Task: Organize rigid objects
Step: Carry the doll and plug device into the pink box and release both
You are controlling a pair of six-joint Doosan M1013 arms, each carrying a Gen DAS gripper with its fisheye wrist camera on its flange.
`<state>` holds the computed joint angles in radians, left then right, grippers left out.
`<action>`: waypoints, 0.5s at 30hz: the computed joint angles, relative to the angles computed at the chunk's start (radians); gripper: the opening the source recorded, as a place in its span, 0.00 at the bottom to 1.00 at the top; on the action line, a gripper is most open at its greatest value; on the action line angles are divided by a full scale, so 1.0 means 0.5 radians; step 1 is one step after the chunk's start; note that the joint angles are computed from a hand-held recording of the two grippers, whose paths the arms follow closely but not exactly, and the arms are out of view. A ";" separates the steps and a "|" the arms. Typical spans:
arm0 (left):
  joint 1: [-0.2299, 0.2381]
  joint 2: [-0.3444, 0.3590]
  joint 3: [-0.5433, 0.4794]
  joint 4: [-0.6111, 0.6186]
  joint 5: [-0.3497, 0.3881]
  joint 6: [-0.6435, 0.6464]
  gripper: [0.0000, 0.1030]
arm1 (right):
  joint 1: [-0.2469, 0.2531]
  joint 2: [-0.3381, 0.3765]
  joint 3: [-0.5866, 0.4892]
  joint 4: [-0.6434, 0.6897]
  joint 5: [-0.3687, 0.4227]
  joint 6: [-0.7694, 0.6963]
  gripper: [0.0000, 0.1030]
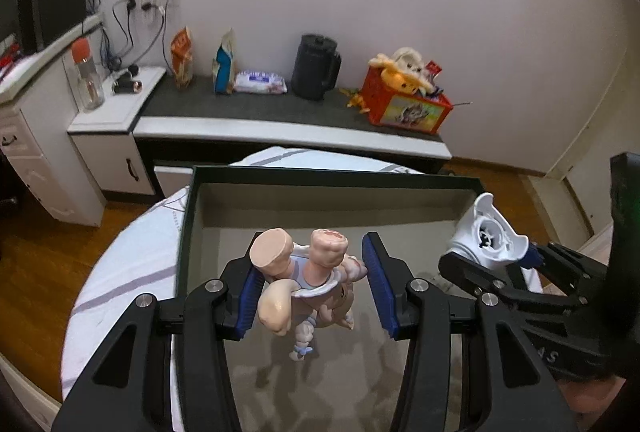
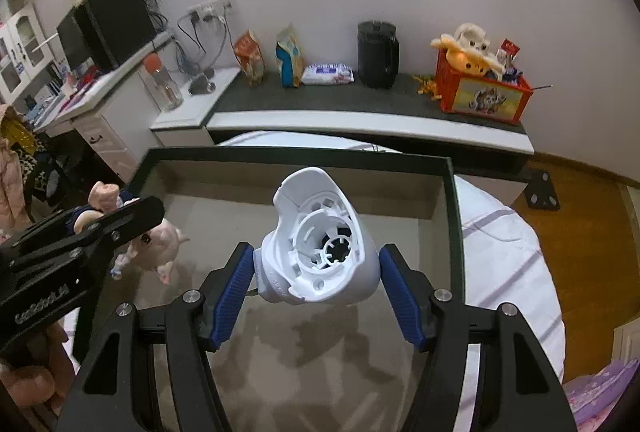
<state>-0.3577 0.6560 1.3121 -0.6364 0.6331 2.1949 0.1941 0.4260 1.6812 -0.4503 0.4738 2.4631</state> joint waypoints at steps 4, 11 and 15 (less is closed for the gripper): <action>-0.023 0.078 -0.095 0.160 0.062 -0.154 0.48 | -0.030 0.055 -0.055 0.129 0.059 -0.134 0.64; -0.047 0.110 -0.161 0.431 0.061 -0.404 0.91 | -0.045 0.111 -0.122 0.219 0.164 -0.217 0.67; -0.054 0.077 -0.129 0.493 0.015 -0.412 0.97 | -0.049 0.101 -0.119 0.224 0.153 -0.204 0.87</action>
